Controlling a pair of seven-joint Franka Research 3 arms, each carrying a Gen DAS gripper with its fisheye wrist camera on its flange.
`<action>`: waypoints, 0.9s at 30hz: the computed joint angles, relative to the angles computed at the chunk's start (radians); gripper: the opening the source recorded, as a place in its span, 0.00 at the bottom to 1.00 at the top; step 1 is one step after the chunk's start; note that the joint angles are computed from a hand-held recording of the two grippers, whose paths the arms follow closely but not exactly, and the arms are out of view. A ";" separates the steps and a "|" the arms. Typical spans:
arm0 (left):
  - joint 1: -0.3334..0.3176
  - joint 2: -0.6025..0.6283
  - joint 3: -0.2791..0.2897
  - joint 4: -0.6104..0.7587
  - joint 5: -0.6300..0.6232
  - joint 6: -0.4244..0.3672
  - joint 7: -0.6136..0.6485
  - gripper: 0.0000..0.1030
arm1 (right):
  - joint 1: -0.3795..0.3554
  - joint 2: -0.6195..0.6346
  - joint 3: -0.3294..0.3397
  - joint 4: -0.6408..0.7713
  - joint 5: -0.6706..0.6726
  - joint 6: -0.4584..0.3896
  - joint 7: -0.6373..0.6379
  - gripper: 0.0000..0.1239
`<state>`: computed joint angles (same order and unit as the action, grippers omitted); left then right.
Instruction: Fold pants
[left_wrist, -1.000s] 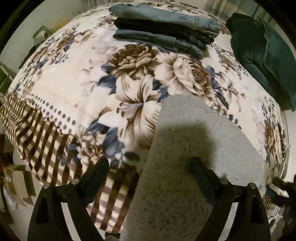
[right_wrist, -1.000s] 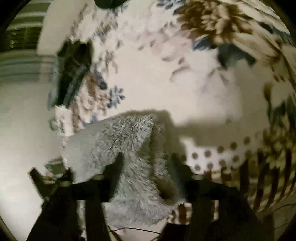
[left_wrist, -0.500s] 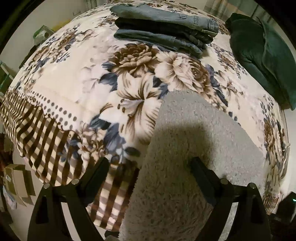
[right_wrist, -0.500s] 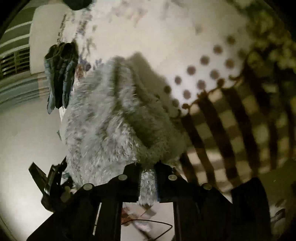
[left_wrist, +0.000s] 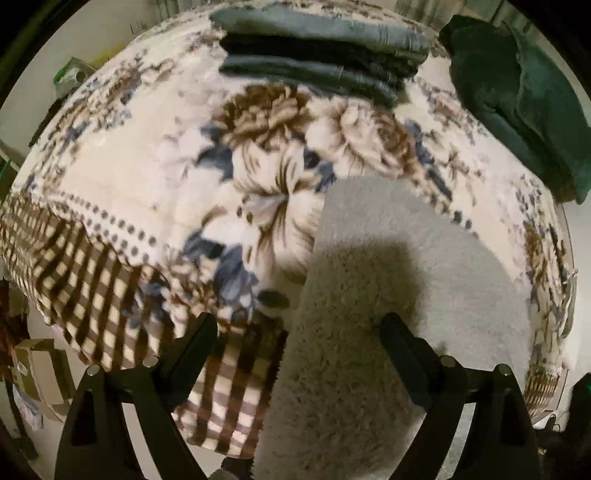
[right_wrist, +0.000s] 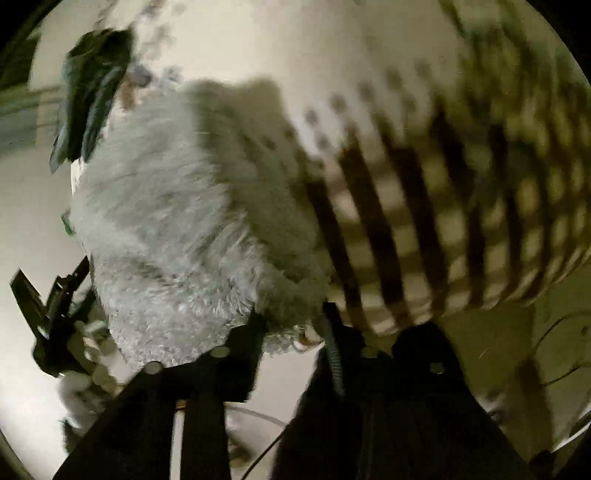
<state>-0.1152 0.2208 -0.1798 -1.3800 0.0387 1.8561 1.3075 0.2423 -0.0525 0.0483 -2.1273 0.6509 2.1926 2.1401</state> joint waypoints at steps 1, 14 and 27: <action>0.000 0.006 0.000 0.020 -0.002 0.005 0.000 0.87 | 0.000 0.005 0.004 0.029 -0.054 0.006 0.027 0.50; 0.016 0.261 0.003 0.247 -0.022 -0.070 -0.055 1.00 | 0.117 0.522 -0.010 0.637 -0.455 0.155 0.100 0.62; 0.049 0.069 -0.015 0.099 -0.095 -0.028 -0.007 1.00 | 0.108 0.345 -0.005 0.462 -0.451 0.203 0.080 0.64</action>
<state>-0.0666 0.2899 -0.1947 -1.2810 -0.0563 1.8280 1.3009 0.3507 0.2922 0.0435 -1.6654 0.1996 2.3955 2.2200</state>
